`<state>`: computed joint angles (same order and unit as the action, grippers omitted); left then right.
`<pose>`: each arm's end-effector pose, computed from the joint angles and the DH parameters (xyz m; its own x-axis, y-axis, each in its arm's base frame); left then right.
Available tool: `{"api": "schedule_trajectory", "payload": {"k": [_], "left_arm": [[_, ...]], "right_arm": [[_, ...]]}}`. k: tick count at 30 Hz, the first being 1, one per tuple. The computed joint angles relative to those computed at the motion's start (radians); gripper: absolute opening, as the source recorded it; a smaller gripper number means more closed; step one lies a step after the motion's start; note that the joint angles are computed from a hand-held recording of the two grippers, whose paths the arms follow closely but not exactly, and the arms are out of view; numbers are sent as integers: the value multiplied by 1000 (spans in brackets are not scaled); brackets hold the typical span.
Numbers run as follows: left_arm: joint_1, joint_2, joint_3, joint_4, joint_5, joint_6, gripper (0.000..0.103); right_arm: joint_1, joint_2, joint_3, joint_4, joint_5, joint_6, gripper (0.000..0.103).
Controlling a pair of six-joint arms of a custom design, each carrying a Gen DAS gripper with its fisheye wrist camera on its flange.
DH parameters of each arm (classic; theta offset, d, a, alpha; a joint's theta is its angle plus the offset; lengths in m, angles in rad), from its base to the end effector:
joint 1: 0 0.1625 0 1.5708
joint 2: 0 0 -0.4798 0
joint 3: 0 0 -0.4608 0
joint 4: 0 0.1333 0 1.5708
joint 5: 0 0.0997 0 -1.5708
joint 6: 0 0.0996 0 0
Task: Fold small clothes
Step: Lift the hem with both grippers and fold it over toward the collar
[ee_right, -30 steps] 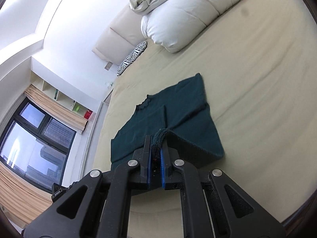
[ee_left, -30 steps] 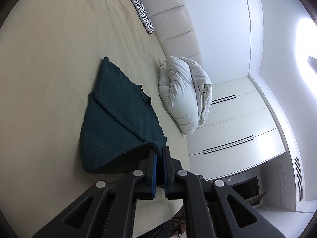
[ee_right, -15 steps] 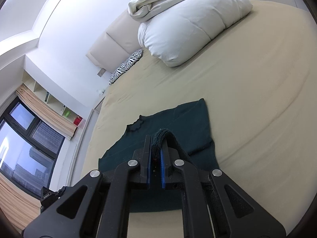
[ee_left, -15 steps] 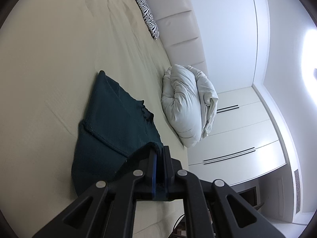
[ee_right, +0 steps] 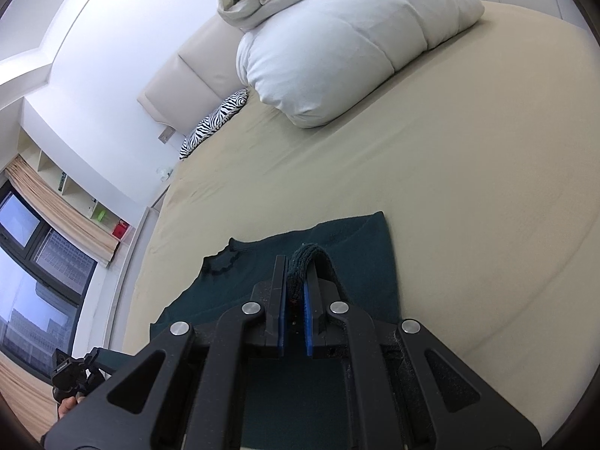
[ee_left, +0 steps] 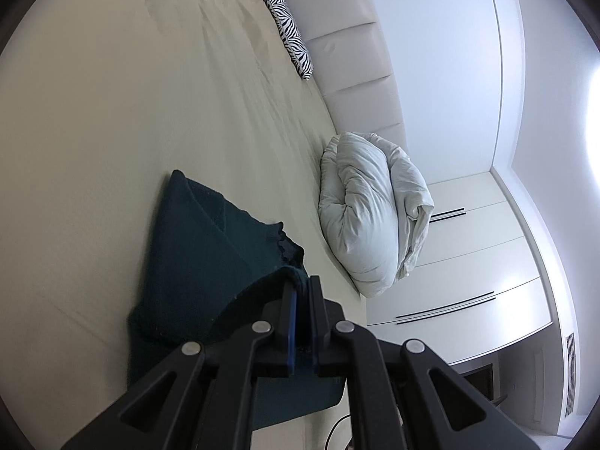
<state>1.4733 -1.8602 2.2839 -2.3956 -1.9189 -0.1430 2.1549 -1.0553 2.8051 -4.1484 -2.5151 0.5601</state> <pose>0.0588 -0.4192 0.3856 -0.9259 0.0912 0.3665 -0.0428 0.9388 -0.3417 0.1900 -0.1920 0.1604 -0.8913 0.4475 0.0730 0.1186 0.3855 -0.9151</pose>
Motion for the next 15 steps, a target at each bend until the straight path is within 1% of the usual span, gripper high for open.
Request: {"api": "schedule_trajectory", "payload": {"k": [4, 6, 9, 15], "left_arm": [[3, 67, -15, -47, 33, -8, 6], [6, 104, -23, -71, 50, -14, 6], [8, 155, -36, -106, 64, -21, 6], [3, 229, -62, -145, 105, -24, 6]], "right_arm": [[-125, 36, -14, -103, 79, -99, 6], [-175, 45, -21, -127, 112, -133, 6], [-257, 49, -36, -137, 169, -176, 6], [-386, 52, -83, -115, 260, -231, 6]]}}
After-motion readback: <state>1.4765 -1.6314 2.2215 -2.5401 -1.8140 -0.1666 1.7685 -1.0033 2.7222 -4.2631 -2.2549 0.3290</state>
